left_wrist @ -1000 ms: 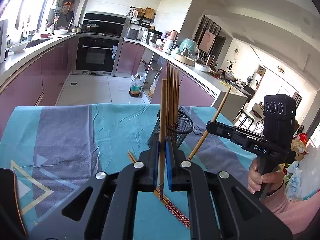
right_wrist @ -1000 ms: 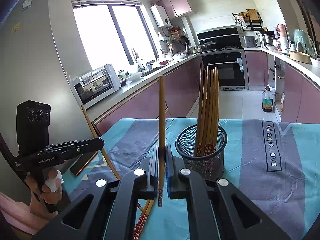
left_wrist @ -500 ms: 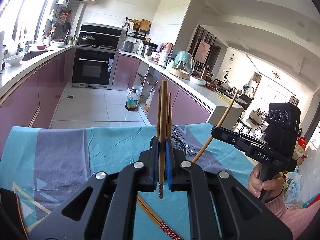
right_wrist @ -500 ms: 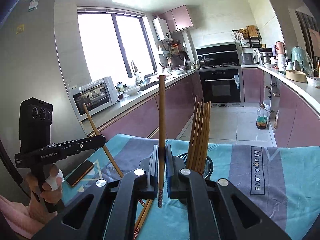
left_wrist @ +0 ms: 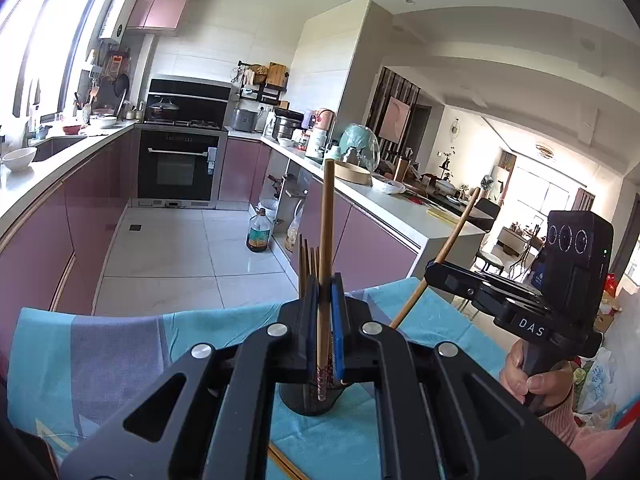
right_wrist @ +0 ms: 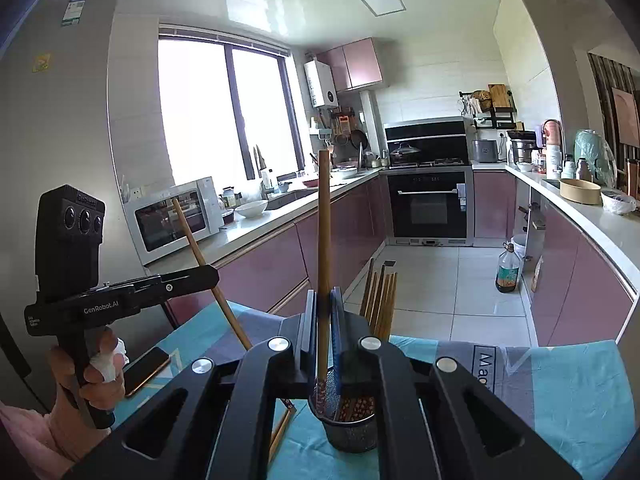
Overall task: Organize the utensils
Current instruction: 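Lower the right tool's chopstick into the mesh cup while the left tool inserts its chopstick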
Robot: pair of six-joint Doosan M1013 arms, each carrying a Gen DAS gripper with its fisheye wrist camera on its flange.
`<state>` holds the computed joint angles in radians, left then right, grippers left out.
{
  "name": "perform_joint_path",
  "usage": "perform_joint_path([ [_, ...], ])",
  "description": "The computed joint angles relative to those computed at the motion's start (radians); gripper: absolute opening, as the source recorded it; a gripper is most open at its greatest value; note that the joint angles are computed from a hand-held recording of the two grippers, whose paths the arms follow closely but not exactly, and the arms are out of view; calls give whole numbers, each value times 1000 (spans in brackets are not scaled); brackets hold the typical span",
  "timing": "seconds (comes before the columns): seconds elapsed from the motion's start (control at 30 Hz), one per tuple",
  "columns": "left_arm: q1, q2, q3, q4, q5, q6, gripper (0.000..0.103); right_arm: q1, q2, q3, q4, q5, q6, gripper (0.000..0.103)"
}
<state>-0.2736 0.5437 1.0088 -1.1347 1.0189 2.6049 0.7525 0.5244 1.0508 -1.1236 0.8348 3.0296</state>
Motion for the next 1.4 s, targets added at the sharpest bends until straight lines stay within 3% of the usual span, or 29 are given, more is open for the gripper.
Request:
perform_joint_path([
  [0.53, -48, 22, -36, 118, -15, -65, 7, -34, 35, -44, 107, 40, -90, 5],
  [0.8, -74, 39, -75, 263, 13, -114, 7, -52, 56, -73, 235, 62, -184, 5],
  [1.2, -111, 113, -199, 444, 82, -207, 7, -77, 82, -106, 374, 109, -257, 7],
  [1.4, -119, 169, -289, 469, 110, -277, 15, -82, 86, -106, 370, 108, -221, 8],
])
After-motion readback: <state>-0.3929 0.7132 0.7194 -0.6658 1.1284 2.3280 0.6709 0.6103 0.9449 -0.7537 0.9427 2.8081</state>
